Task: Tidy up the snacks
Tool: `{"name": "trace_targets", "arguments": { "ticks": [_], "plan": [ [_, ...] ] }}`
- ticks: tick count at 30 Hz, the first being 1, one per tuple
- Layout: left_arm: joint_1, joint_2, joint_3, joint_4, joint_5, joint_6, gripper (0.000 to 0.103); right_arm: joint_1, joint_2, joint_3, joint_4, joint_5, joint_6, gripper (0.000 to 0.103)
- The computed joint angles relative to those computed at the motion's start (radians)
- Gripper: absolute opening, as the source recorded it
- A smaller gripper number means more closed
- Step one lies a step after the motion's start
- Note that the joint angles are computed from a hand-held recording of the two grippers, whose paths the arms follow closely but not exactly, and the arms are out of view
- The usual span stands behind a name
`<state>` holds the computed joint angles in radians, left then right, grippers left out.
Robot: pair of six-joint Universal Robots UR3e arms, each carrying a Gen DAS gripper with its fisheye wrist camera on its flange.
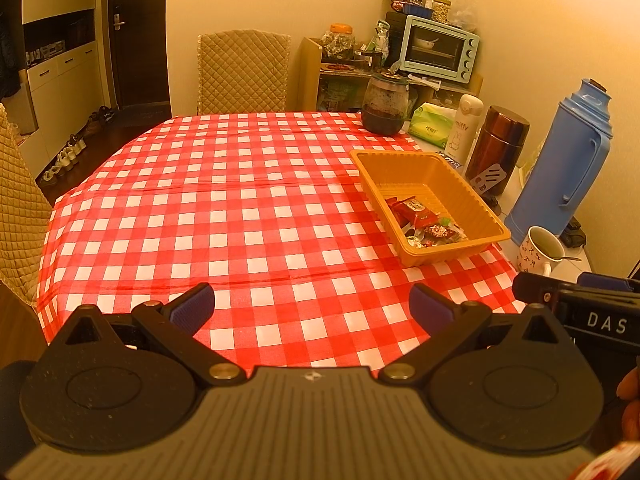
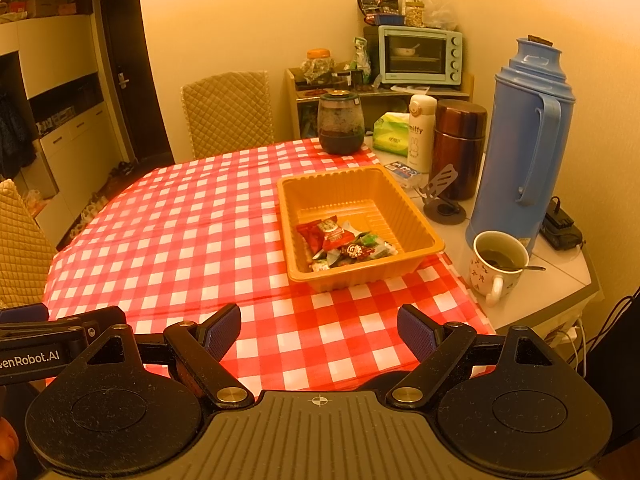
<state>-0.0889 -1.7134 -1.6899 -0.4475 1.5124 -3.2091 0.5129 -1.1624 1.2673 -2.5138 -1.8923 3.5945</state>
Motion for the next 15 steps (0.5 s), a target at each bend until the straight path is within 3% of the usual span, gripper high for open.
{"name": "trace_targets", "arguments": {
  "ticks": [15],
  "plan": [
    [-0.004, -0.002, 0.004, -0.001, 0.001, -0.003, 0.103, -0.001, -0.001, 0.004, -0.003, 0.002, 0.0, 0.085]
  ]
}}
